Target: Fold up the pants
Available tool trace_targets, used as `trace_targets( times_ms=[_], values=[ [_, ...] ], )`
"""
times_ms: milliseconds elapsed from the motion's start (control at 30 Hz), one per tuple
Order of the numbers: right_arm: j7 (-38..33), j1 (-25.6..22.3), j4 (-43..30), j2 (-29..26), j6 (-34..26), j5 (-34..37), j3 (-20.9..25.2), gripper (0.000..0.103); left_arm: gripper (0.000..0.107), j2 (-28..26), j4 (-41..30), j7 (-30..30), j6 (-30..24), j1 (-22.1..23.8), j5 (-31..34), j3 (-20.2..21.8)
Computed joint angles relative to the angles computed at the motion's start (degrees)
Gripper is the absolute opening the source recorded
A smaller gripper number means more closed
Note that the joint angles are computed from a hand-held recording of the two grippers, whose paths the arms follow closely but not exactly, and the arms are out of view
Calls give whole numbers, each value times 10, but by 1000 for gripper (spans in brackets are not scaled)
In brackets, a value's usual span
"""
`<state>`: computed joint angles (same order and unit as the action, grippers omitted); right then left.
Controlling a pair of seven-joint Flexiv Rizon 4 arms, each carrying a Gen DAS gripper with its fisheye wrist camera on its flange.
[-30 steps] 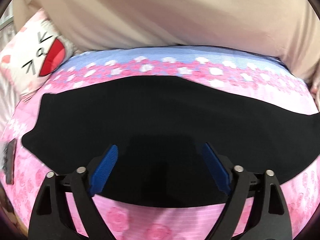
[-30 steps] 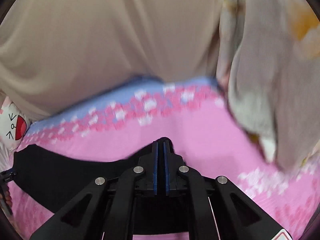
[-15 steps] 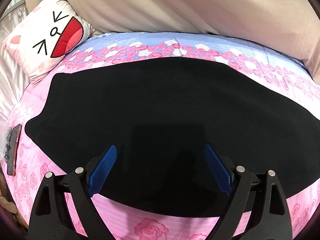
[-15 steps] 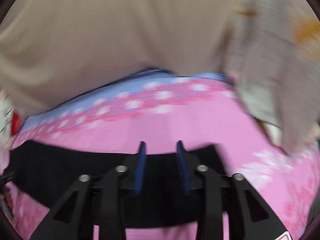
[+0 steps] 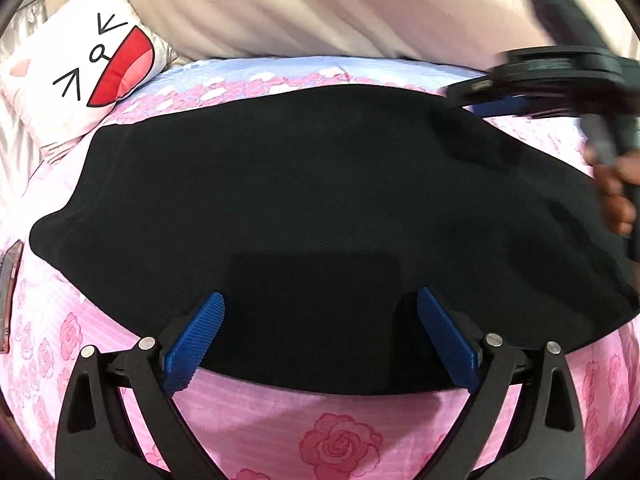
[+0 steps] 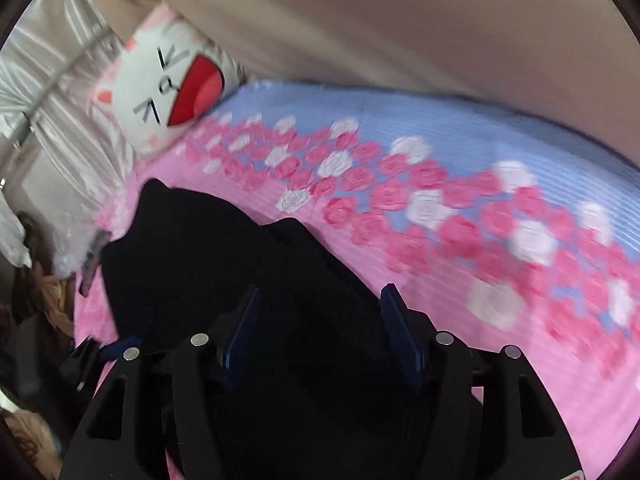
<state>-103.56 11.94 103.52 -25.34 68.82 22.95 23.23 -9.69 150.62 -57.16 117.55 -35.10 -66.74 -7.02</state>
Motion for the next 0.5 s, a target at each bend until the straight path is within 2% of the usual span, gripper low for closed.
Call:
trace_targets(
  times_ms=[33, 67, 133, 167, 200, 233, 333, 400, 500],
  values=[
    [-6, 4, 3, 0, 0, -5, 2, 41, 98, 4, 7, -28, -8, 15, 43, 4],
    [-3, 21, 24, 11, 12, -23, -5, 12, 98, 7, 12, -56, -17, 31, 87, 8],
    [2, 50, 73, 38, 56, -64, -16, 12, 98, 7, 12, -64, -18, 30, 101, 16],
    [-19, 43, 82, 47, 51, -62, -1, 12, 98, 5, 11, -65, -16, 27, 102, 18],
    [-41, 28, 80, 51, 29, -52, 18, 15, 98, 4, 10, -67, -17, 26, 105, 20],
    [-48, 26, 80, 54, 13, -48, 21, 16, 98, 4, 10, -72, -18, 27, 112, 22],
    [-63, 13, 57, 45, -20, -20, 26, 28, 98, 4, 11, -87, -22, 33, 136, 29],
    [-125, -45, -11, 18, -102, 83, 60, 54, 98, 6, 13, -98, -25, 37, 154, 33],
    [-149, -74, -77, -16, -182, 157, 63, 62, 98, 12, 18, -132, -34, 60, 209, 39]
  ],
)
